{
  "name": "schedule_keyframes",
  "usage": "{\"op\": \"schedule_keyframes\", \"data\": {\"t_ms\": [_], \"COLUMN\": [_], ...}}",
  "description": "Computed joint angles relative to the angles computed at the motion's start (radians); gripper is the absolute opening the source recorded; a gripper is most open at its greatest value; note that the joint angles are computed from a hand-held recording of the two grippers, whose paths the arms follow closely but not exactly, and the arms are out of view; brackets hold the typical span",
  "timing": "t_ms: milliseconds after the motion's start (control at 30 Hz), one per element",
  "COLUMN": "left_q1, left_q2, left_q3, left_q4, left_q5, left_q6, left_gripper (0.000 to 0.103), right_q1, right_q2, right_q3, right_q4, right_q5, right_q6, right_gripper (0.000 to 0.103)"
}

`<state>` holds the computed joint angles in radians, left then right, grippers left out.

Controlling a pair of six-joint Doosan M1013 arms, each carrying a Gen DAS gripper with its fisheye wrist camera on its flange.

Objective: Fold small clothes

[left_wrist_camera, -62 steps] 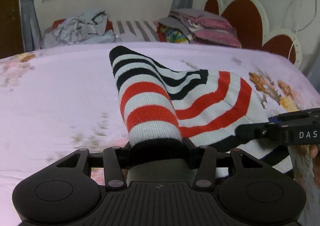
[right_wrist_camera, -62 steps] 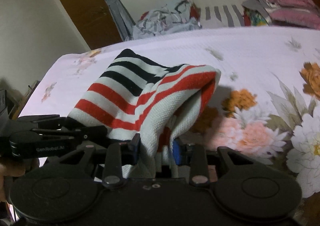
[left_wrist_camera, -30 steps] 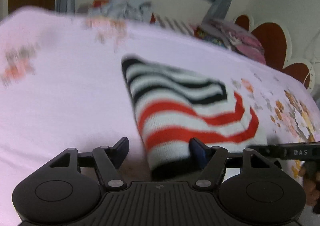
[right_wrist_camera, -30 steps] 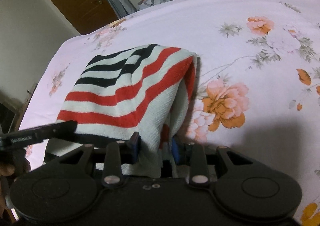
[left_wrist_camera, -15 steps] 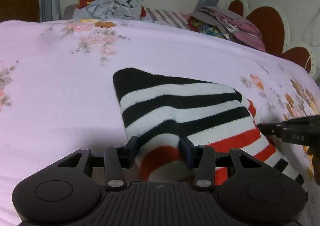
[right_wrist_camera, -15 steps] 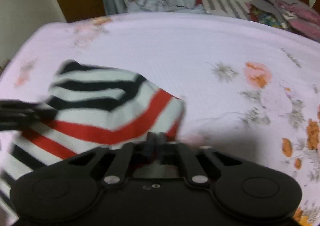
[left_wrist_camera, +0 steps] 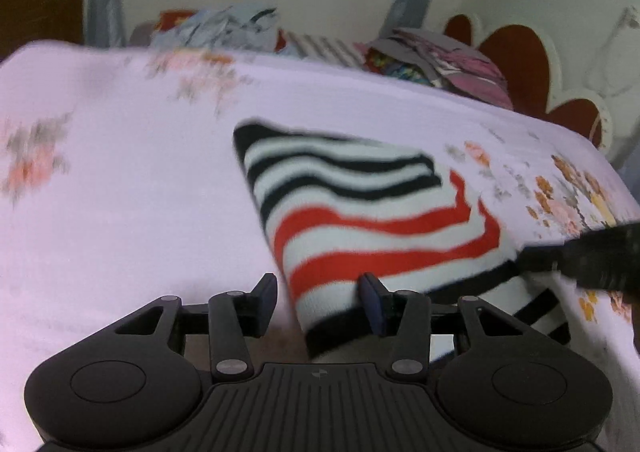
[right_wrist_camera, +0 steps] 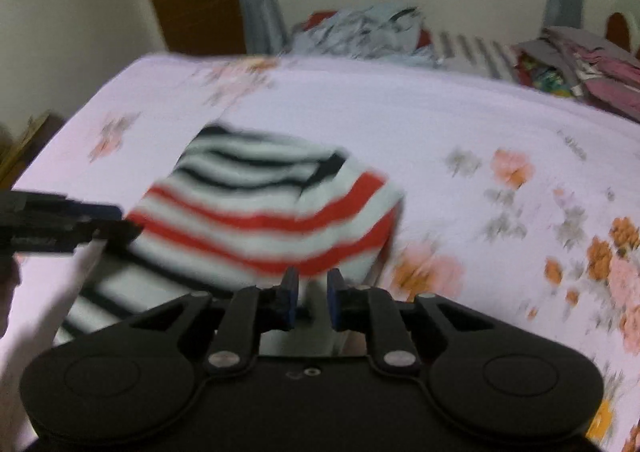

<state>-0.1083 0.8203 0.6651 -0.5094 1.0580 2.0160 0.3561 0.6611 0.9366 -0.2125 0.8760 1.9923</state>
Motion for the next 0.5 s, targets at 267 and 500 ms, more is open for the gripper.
{"op": "schedule_keyframes", "data": {"t_ms": [267,500], "left_q1": [-0.015,-0.012], "left_q2": [-0.060,-0.190], "left_q3": [0.090,0.326], "left_q4": [0.023,0.071], "left_q5": [-0.067,-0.138], "left_q6": [-0.021,-0.034], "left_gripper": [0.046,0.046], "right_q1": [0.021,0.034], "right_q2": [0.019,-0.070], "right_q3": [-0.037,0.108], "right_q4": [-0.095,-0.032], "right_q5": [0.070,0.009], "right_q6": [0.071,0.043], "right_gripper": [0.008,0.009]}}
